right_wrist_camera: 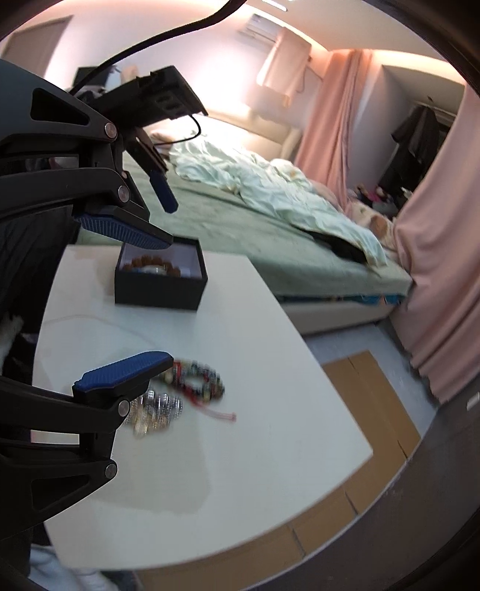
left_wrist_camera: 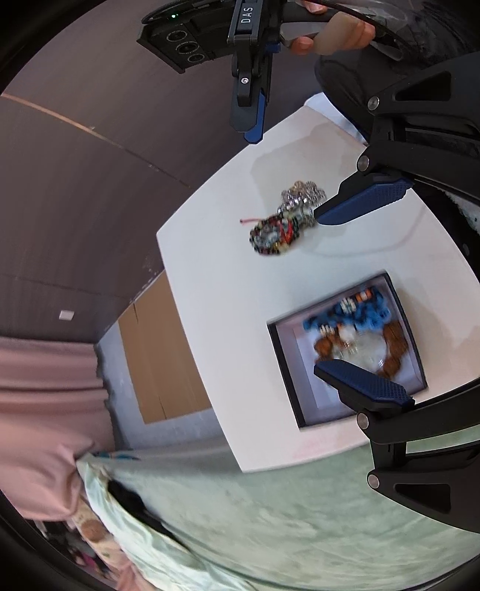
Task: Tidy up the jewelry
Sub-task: 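Grasp the dark bead bracelet with the left gripper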
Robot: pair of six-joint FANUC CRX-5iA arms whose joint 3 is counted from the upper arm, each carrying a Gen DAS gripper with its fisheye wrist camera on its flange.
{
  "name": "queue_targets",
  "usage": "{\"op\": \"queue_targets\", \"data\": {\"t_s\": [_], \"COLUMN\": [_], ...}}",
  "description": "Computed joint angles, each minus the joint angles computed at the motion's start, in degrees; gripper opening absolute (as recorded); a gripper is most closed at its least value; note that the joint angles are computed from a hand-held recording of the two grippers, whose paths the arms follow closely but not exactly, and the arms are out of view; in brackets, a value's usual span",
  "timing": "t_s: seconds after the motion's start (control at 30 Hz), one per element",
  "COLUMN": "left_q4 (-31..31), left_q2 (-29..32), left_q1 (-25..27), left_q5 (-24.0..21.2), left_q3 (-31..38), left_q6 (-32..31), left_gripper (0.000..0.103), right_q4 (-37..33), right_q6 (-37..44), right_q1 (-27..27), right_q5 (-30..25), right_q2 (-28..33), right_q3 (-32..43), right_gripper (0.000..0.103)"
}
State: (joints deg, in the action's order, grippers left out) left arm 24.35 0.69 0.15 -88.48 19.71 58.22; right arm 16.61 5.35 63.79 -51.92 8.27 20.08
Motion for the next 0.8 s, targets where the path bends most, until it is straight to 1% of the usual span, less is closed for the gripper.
{"op": "queue_targets", "data": {"t_s": [0.07,0.2,0.23,0.4,0.47,0.6,0.67,0.8], "left_q4": [-0.23,-1.44,-1.67,-4.19,-5.58,-7.96,-8.27,-9.29], "left_q2": [0.42,1.47,1.8,3.35,3.96,5.79,7.11,9.19], "left_q1": [-1.32,-4.52,-5.35,-9.6,-11.52,-14.36,-15.22,-16.73], "left_q5": [0.23,1.13,1.45,2.8,3.29,3.82,3.57,3.5], "left_q3": [-0.01,0.32,0.39,1.22,1.58,3.08,4.27,6.1], "left_q6": [0.1,0.23,0.3,0.28,-0.01,0.09,0.65,1.55], "left_gripper": [0.076,0.076,0.074,0.063,0.053,0.041,0.032,0.029], "right_q4": [1.25,3.1,3.63,5.96,7.0,9.05,9.73,10.37], "right_q6": [-2.64,-7.1,-8.41,-13.23,-15.29,-18.73,-20.29,-21.93], "right_q1": [0.19,0.15,0.08,0.12,0.17,0.12,-0.04,-0.46], "right_q5": [0.4,0.59,0.88,0.91,1.44,2.93,3.55,4.97], "right_q2": [-1.88,-4.75,-5.53,-7.76,-8.67,-10.53,-11.2,-12.2], "right_q3": [-3.01,-7.51,-8.7,-12.14,-13.61,-16.71,-17.87,-19.67], "right_gripper": [0.063,0.063,0.063,0.063,0.063,0.063,0.063,0.063]}}
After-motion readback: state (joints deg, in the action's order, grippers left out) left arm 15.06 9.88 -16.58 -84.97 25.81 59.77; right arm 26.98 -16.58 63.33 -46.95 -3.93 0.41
